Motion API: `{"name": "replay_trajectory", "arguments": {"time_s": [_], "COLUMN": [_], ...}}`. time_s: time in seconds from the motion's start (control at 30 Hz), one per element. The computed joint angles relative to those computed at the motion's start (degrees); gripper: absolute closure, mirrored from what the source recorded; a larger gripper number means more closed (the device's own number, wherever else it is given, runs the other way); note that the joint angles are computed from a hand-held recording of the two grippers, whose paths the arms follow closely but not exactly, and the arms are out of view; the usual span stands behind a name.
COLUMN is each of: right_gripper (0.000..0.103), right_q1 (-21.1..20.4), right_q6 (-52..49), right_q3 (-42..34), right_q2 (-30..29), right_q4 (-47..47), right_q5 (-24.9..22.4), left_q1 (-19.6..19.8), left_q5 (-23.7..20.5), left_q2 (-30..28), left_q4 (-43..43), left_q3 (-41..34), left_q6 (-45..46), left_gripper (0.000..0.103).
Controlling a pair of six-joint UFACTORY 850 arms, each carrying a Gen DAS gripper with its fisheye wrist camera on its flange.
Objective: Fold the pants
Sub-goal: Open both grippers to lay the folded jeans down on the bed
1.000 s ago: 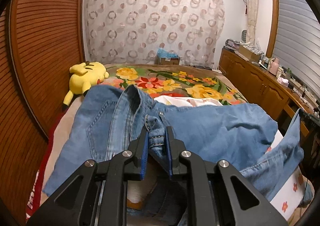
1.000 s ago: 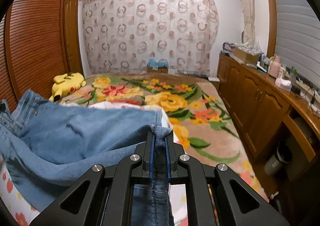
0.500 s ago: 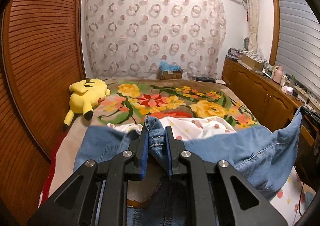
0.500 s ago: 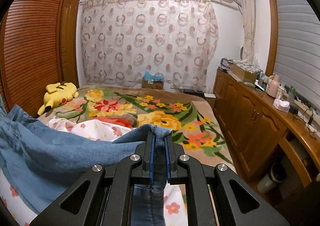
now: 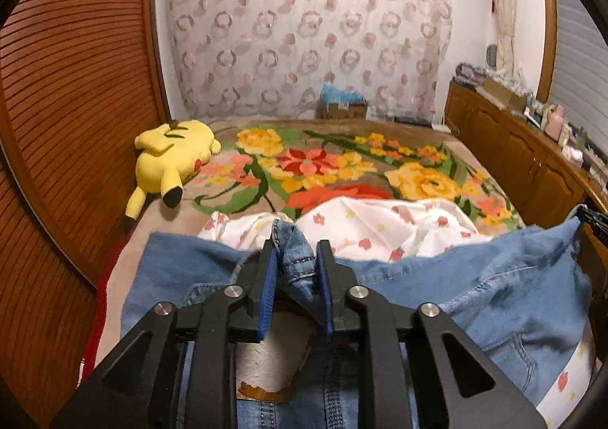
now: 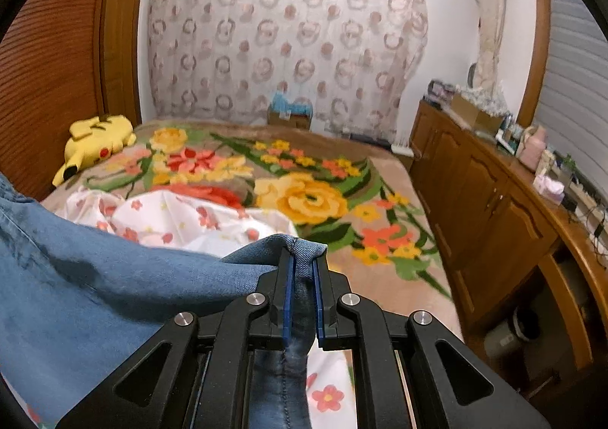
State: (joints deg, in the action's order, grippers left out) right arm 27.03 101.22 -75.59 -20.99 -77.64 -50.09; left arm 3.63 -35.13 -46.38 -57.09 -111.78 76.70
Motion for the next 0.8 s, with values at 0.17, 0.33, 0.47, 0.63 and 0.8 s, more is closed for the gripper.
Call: {"name": "replay_trajectory", "arguments": {"time_s": [0.17,0.33,0.47,0.63,0.8], "right_gripper": [0.08,0.063,0.059,0.054,0.05], "right_q1": [-0.09,0.7,1.68,2.63,1.19], "right_q6": [-2.32,-1.62,2.4,3.86,1.76], "right_q3": [-0.89,-0.28,2.1,3.93,4.87], "right_q2": [1.24,2.75,3.87,5.17,5.48], "right_q4": [3.05,2.71,0.58,-0.81,0.81], "right_q5": [0.02,0.3,1.48,3.69,8.3], "left_q1": [0.65,1.31,1.55,0.9,-1.34], "left_q5": [-0.46,-4.21,-5.36,-5.61,-5.66], "left_q2": [2.11,3.73,6.52,8.38,6.12], "left_q4": [-2.69,-4.1,-7.27,-7.88,-1.16], "left_q3": [3.06,5.1,9.26,12.67,10.26], "left_q6": [3.45,5.97,10.96,15.4,10.82], "left_gripper": [0.052,0.033,0.027,0.027,0.027]}}
